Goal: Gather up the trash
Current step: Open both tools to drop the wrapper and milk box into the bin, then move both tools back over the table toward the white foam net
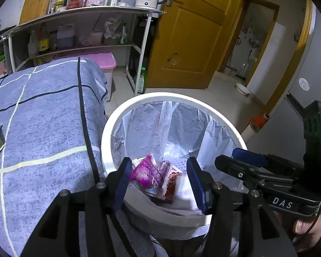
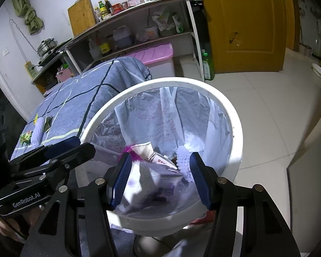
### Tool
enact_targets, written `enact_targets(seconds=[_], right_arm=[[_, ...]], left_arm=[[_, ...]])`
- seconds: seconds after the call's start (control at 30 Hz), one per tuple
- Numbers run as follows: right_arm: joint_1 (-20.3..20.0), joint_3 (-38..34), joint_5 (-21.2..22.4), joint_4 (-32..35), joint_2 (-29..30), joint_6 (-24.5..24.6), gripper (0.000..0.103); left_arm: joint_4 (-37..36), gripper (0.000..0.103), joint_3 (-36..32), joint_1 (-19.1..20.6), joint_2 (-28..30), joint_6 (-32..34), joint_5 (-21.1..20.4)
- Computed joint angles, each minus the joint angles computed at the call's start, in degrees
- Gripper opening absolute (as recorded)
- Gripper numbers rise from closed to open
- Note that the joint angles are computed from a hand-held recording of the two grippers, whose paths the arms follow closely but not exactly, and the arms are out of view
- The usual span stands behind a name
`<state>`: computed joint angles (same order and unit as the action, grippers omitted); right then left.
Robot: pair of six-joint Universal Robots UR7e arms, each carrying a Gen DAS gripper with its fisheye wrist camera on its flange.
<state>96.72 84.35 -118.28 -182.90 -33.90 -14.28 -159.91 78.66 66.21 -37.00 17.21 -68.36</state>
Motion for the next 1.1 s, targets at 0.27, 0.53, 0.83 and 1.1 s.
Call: enact_targets(seconds=[0.27, 0.53, 0.83, 1.1], right_arm=[[1.3, 1.1, 0.1, -1.8, -0.7, -1.1, 0.057], [3.2, 1.9, 0.5, -3.5, -0.8, -3.0, 0.057], [5.2, 2.3, 1.4, -4.1, -0.3, -5.3, 0.057], [6.6, 1.9, 2.8, -3.3, 0.5, -6.6, 0.057]], left_arm=[[-3.3, 0.055, 3.4, -0.1, -2.7, -0.1, -0.4], [-7.2, 0.055, 7.3, -0.1, -5.8, -0.7, 0.3], [-11.4, 0.055, 11.7, -0.1, -9.3, -0.9, 1.1], [-14.5, 0.055, 15.2, 0.1, -12.2, -1.7, 2.6]])
